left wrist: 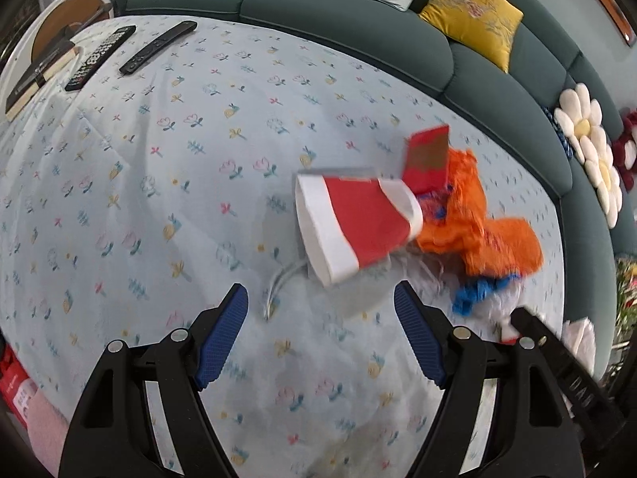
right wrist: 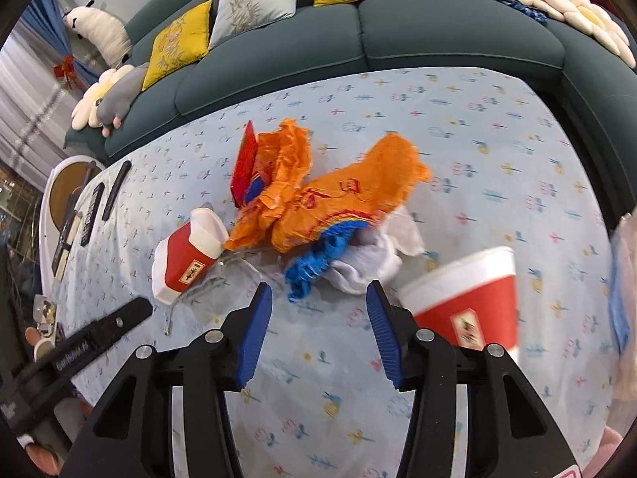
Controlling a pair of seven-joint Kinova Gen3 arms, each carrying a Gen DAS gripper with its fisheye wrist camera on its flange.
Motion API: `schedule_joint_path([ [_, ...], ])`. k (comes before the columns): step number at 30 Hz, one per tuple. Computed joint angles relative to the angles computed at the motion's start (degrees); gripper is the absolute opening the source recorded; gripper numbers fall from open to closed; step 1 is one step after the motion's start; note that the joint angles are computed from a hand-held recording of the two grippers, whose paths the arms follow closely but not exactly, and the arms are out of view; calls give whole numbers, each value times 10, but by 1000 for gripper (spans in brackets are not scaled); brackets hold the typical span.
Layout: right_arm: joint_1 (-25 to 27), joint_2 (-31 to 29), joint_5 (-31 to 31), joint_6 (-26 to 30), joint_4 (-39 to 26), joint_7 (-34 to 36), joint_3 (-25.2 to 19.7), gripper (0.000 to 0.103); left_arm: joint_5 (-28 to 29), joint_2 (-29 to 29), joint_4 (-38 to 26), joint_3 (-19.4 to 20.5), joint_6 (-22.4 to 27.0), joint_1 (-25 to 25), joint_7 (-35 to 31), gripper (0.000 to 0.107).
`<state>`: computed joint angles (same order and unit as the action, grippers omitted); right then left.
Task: Collect trash
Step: 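Grasp the small red-and-white paper cup with the left tool while the right tool grasps the blue ribbon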
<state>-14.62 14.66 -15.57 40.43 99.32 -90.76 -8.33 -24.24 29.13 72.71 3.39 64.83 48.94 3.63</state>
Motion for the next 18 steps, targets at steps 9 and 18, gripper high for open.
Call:
schedule_joint_path([
  [9, -31, 59, 42, 5, -45, -50, 9, 41, 39, 16, 6, 5, -54, -47, -50, 64],
  [18, -6, 75, 5, 11, -50, -18, -18, 1, 60, 19, 9, -2, -85, -48, -80, 9],
])
